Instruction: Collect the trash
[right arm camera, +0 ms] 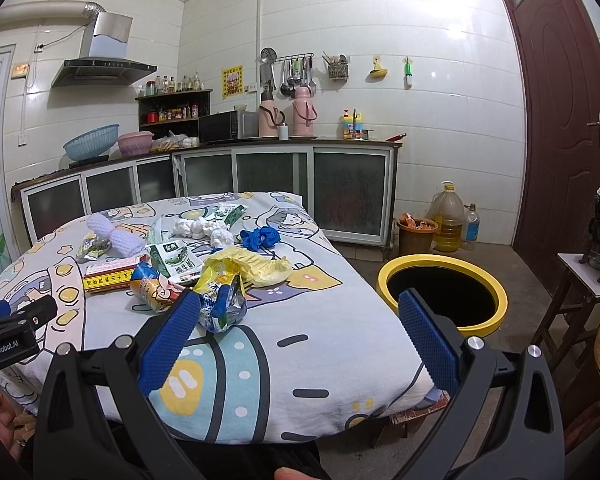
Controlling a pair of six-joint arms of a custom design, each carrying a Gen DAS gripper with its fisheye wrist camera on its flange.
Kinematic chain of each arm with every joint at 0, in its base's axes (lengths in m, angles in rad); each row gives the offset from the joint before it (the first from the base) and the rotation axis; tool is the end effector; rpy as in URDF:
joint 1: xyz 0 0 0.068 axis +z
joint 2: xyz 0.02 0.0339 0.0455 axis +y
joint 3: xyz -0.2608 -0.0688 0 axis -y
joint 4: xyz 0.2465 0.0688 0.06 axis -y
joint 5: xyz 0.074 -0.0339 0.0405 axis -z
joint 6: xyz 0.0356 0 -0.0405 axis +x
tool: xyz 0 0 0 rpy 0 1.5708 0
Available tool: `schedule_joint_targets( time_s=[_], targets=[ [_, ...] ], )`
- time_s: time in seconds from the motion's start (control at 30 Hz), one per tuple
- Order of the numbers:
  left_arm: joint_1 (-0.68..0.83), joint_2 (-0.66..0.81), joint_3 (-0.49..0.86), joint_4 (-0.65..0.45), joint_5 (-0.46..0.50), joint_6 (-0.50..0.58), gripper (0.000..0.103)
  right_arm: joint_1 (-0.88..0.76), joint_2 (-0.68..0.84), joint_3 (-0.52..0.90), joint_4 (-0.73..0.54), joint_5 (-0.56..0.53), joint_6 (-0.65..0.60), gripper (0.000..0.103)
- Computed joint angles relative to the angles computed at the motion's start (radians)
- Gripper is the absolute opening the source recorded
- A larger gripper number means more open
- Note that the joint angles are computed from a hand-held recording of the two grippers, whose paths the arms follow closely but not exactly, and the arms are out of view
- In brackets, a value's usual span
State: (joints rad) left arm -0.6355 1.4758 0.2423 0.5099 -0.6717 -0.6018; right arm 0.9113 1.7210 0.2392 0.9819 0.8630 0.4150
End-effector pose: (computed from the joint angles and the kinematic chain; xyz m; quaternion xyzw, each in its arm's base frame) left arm 0.1820 -0.1067 0.0929 -0.1209 0.8628 0.0197 0.4904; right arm 0.1598 0.1620 0.0846 0.0150 0.8097 0.0018 0.5867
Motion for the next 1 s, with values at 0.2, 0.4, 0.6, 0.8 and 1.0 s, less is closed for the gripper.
schedule_joint_targets(
  time_s=[0.2, 0.4, 0.6, 0.8, 1.0],
  targets=[
    [0.002, 0.002, -0.001, 0.004, -0.001, 0.005, 0.095, -0.002, 0.008, 0.003, 0.006, -0.001, 0.0, 0.095],
    [0.001, 0.001, 0.0, 0.003, -0.002, 0.004, 0.095, -0.002, 0.006, 0.003, 0.004, 0.0, 0.0, 0.095],
    [0.003, 0.002, -0.001, 0.008, -0.004, 0.013, 0.095, -0.027, 0.002, 0.007, -0.015, -0.017, 0.009, 0.095],
    [-0.003, 0.005, -0.007, 0.019, -0.012, 0.017, 0.095, -0.038, 0.001, 0.014, -0.036, -0.013, 0.025, 0.095],
    [0.061, 0.057, -0.07, 0.205, 0.157, 0.095, 0.095, -0.062, -0.034, -0.044, 0.092, -0.062, -0.027, 0.095]
  ],
)
